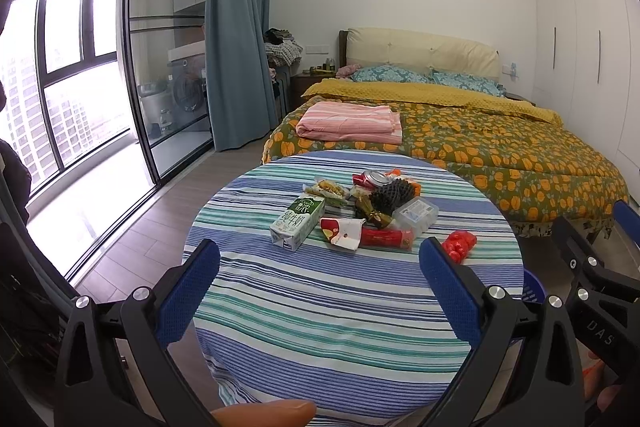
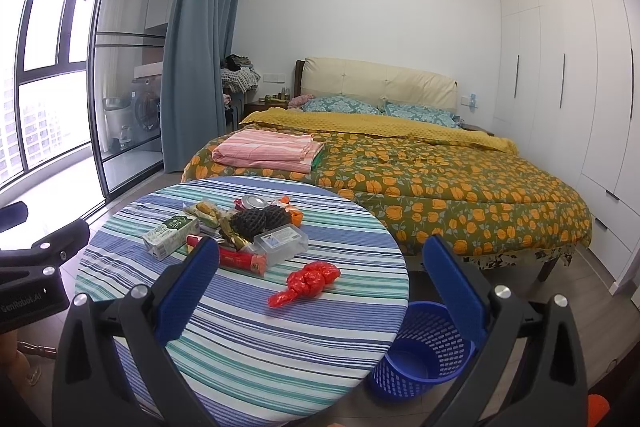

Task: Collect trash

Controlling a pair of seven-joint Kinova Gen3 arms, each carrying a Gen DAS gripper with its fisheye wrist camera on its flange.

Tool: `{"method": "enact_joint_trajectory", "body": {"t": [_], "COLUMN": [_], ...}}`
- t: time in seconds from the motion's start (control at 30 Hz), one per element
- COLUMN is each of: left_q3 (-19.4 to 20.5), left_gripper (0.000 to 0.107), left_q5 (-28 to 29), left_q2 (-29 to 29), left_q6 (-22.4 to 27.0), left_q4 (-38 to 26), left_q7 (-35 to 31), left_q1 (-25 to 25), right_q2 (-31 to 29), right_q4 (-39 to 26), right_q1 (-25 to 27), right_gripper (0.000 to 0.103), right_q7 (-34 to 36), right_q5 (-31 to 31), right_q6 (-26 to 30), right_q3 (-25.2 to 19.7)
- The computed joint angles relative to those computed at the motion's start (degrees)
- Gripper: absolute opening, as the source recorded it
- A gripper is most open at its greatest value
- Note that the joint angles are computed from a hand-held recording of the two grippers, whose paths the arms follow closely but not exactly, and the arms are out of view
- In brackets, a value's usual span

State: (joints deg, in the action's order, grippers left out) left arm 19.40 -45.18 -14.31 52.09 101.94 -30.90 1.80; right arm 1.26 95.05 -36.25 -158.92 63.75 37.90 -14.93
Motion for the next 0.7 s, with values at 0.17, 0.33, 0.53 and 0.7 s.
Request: {"method": "enact_joint_trajectory", "body": {"t": [0.17,0.33,0.53,0.7], "left_q3": [0.1,0.1,0.1,0.1], "left_gripper": [0.099,0.099,0.099,0.099], "left_q5": [0.0,0.0,-0.1,-0.2], "left_q2": [0.1,0.1,0.2,0.2], "left_q6": [0.3,0.4,0.5,0.5], "left_q4": [-0.3,-0.3,-0.4,-0.4], "left_q7": [-0.1,-0.1,-0.1,0.0], "left_q1": [0.0,0.1,0.2,0.3], "right_q2": [0.0,0.0,0.0,-0.1], "right_q4": [0.1,0.1,0.0,0.1], "right_q1": [0.0,-0.1,-0.1,-0.1], "right_gripper": [0.099,0.099,0.099,0.099], "right_q7": [0.1,-0.2,0.0,0.0], "right_q5": [-0.1,0.1,-0.1,-0.1], "right_q6": [-0.1,0.1,0.1,0.1], "right_q3": [0.0,-0.1,0.0,-0.1]}}
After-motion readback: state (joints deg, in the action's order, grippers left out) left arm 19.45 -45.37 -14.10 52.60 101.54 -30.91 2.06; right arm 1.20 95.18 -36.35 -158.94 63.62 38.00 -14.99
